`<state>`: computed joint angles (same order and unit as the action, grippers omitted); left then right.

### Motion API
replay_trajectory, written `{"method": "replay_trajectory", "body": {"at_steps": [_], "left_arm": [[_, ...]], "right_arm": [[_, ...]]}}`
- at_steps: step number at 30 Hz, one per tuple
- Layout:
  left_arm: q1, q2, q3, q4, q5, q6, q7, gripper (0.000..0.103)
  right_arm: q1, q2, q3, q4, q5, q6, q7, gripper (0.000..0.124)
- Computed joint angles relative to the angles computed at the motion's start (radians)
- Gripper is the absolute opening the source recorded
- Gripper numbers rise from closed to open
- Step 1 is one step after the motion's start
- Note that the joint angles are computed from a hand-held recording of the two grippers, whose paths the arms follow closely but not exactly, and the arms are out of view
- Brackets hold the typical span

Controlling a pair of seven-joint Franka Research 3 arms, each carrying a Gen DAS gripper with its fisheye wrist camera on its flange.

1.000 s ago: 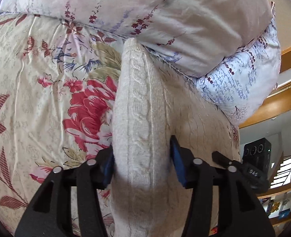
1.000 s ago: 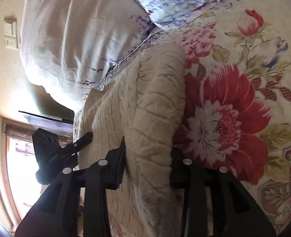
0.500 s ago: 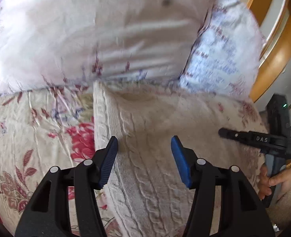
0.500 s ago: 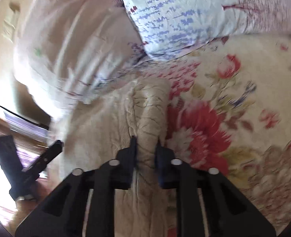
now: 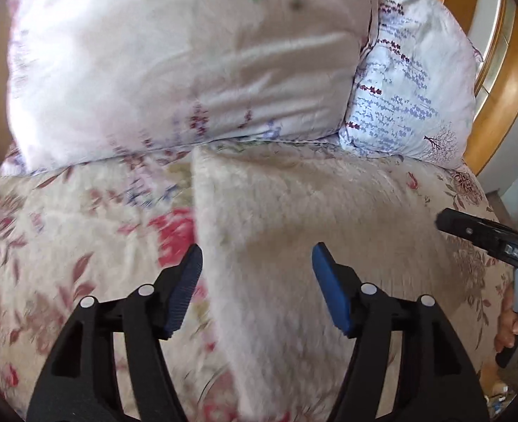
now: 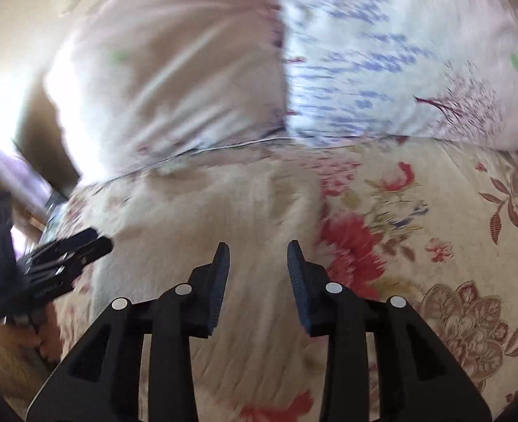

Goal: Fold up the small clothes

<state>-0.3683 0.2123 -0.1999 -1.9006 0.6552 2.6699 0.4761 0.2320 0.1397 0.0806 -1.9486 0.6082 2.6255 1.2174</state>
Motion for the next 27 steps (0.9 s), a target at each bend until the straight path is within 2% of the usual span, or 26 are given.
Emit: {"method": "replay_trajectory", "body": {"at_steps": [2, 4, 8, 11, 13, 15, 17, 18, 19, 21, 22, 24, 25, 27], "left_arm": [[0.004, -0.039, -0.002, -0.065, -0.009, 0.013, -0.024, 0.066], [0.011, -0.052, -0.01, -0.102, -0.029, 0.011, -0.029, 0.067], [0.019, -0.031, -0.026, -0.115, -0.085, -0.001, -0.006, 0.07], [0.018, -0.008, -0.023, -0.109, -0.117, 0.004, -0.019, 0.073], [0.0, 0.0, -0.009, -0.091, -0.084, -0.025, -0.063, 0.076], [-0.022, -0.008, -0.002, -0.077, -0.027, -0.07, -0.096, 0.076], [-0.041, -0.035, -0.003, -0.086, 0.048, -0.102, -0.138, 0.078], [-0.045, -0.045, -0.008, -0.091, 0.07, -0.118, -0.151, 0.079], [-0.051, -0.059, -0.015, -0.1, 0.09, -0.135, -0.172, 0.083], [-0.05, -0.079, -0.027, -0.12, 0.105, -0.144, -0.201, 0.088], [-0.049, -0.092, -0.033, -0.135, 0.108, -0.139, -0.216, 0.09], [-0.045, -0.106, -0.045, -0.153, 0.108, -0.138, -0.231, 0.095], [-0.047, -0.114, -0.051, -0.16, 0.113, -0.148, -0.247, 0.098], [-0.049, -0.124, -0.06, -0.171, 0.127, -0.164, -0.271, 0.101]], "right_arm": [[0.004, -0.048, 0.014, -0.062, 0.029, 0.014, -0.082, 0.036], [0.02, -0.063, 0.012, -0.091, -0.011, 0.014, -0.09, 0.036], [0.059, -0.035, -0.012, -0.102, -0.255, 0.005, 0.1, 0.036], [0.079, -0.032, -0.018, -0.123, -0.371, 0.053, 0.179, 0.037], [0.093, -0.021, -0.025, -0.118, -0.472, 0.069, 0.242, 0.041], [0.089, -0.025, -0.023, -0.106, -0.475, 0.043, 0.265, 0.041], [0.083, -0.066, -0.019, -0.135, -0.451, 0.051, 0.288, 0.058], [0.084, -0.092, -0.019, -0.164, -0.471, 0.081, 0.321, 0.079], [0.086, -0.11, -0.02, -0.189, -0.52, 0.112, 0.369, 0.096], [0.078, -0.164, -0.019, -0.26, -0.753, 0.201, 0.569, 0.098], [0.043, -0.189, 0.008, -0.284, -0.903, 0.219, 0.702, 0.1], [0.024, -0.207, 0.018, -0.291, -1.075, 0.201, 0.876, 0.102], [0.011, -0.215, 0.028, -0.293, -1.129, 0.188, 0.945, 0.102], [0.002, -0.225, 0.032, -0.301, -1.13, 0.179, 0.989, 0.102]]}}
